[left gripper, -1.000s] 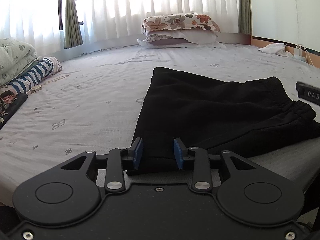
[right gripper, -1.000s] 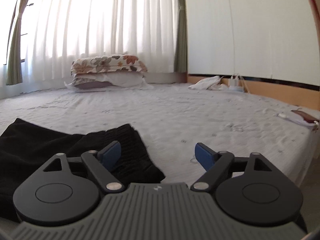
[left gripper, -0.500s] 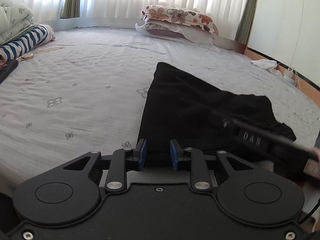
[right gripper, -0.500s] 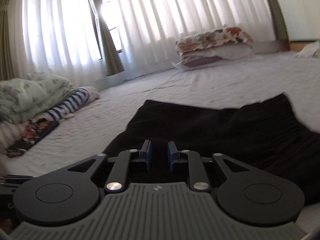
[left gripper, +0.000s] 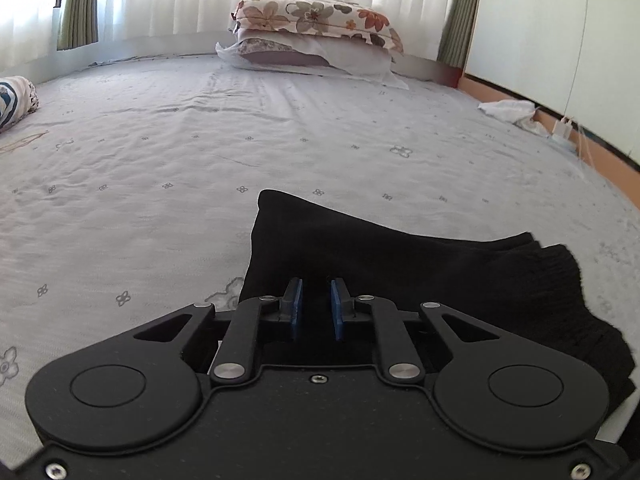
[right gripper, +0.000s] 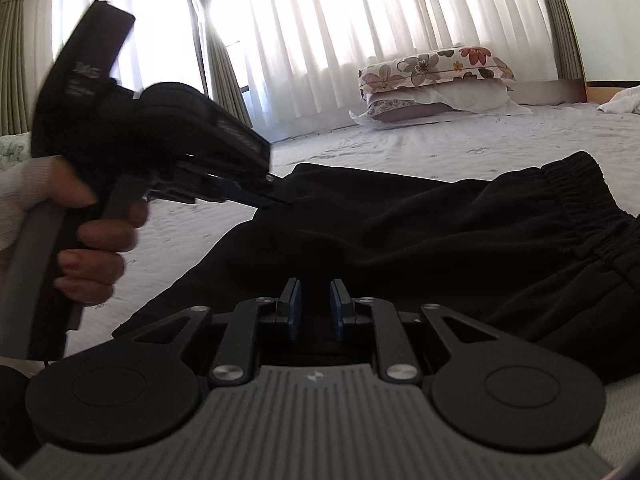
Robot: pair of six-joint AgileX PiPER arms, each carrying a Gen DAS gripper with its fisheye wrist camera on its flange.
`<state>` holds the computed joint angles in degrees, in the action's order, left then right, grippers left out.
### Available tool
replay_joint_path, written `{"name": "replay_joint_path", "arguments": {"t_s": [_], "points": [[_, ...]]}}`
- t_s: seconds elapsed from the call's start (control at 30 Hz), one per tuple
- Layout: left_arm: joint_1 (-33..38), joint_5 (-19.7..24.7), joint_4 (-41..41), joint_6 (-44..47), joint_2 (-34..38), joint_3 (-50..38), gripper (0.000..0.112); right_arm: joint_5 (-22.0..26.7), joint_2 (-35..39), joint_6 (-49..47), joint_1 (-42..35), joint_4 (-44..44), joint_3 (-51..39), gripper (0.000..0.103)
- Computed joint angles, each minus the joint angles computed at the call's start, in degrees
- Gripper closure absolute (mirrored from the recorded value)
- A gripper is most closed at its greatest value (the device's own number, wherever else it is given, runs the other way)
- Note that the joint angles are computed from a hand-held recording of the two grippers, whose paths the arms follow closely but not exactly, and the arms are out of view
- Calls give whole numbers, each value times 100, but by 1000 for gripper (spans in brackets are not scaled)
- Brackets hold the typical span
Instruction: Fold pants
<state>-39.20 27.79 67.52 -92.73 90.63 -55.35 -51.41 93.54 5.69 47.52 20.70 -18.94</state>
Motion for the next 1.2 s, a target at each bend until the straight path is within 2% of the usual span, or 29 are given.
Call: {"name": "replay_joint_path", "arguments": {"t_s": [0.13, 0.4, 0.73, 0.8, 0.83, 0.9, 1.0, 1.07, 1.2], "points": [[34, 344, -54, 363, 744, -592, 103, -173, 61, -90, 193, 201, 58, 67], [153, 576, -127, 834, 1274, -1266, 108, -344, 137, -278, 341, 356, 91, 67], [485, 605, -419, 1178, 1811, -1988, 107, -153, 6, -369, 408, 501, 45, 66], [468, 685, -511, 1261, 1862, -2119, 106, 75, -182, -372, 337, 420, 35, 58], [465, 694, -580, 1305, 1843, -2147, 104, 193, -281, -306, 215, 265, 18, 55], [429, 676, -683, 1301, 1683, -2059, 96, 68, -494, -298, 194, 305, 180, 47], [155, 1051, -504, 1039, 1401, -1855, 70, 33, -943, -775, 303, 948, 375, 43], [-162, 1452, -430, 727, 1186, -1653, 66, 101, -1250, -1095, 299, 1356, 474, 41], [-803, 1668, -379, 23, 647, -959, 57, 144, -1785, -2109, 492, 2640, 601, 35]]}}
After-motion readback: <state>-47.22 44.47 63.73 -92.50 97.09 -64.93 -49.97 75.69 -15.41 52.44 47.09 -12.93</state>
